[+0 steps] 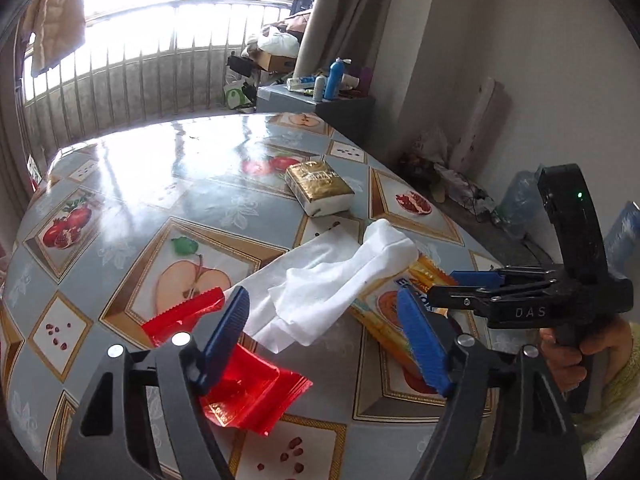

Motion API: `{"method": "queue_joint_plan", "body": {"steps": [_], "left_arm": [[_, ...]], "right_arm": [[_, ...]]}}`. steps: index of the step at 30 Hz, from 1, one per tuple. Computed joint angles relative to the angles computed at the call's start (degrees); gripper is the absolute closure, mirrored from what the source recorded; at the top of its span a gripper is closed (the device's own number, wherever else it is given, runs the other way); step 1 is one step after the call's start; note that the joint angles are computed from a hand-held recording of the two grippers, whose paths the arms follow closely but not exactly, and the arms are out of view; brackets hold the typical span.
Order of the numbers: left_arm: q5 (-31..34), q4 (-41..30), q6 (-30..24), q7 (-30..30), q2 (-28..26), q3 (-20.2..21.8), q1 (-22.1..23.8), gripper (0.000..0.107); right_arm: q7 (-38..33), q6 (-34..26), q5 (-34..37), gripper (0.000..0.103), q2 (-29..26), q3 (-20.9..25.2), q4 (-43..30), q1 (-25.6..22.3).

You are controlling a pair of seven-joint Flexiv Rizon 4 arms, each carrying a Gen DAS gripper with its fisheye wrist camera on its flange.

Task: Collect trash
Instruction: 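Grasp the white tissue with the left gripper while the right grasps the Enaak bag, then carry the tissue and Enaak bag over the blue wastebasket with both grippers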

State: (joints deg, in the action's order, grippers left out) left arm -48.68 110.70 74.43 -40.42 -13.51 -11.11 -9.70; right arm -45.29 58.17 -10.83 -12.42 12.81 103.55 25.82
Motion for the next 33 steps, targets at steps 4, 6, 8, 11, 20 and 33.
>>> {"method": "queue_joint_plan", "body": {"steps": [4,6,8,11,20,33], "left_arm": [[10.38,-2.94,-2.8,-8.21,-2.96,2.97,-0.93,0.053],[12.38,-3.63,-3.7,-10.13,-3.72,2.78,-0.4,0.063],[12.94,-3.98,-4.46,-11.19,-4.15,2.17,0.23,0.07],[14.29,-4.67,-5.42,-12.72,-4.68,1.95,0.68,0.08],[13.77,-4.74,-5.43,-12.92,-4.76,0.43,1.44,0.101],[7.18,-3.44,-2.68,-8.8,-1.7,-0.8,1.19,0.105]], "right_arm": [[0.83,-0.68,-4.0,0.06,-0.49,-0.8,0.05,1.05],[0.91,-1.5,-5.82,0.066,-0.43,-1.03,0.2,1.39],[1.5,-2.14,-8.12,0.069,-0.62,-1.36,0.33,1.97],[1.37,-2.31,-9.2,0.076,-0.7,-1.17,0.47,2.17],[2.65,-1.83,-10.35,0.103,-0.78,-1.27,0.89,1.91],[9.57,1.42,-13.6,0.103,3.91,-2.47,5.63,-0.29]]}}
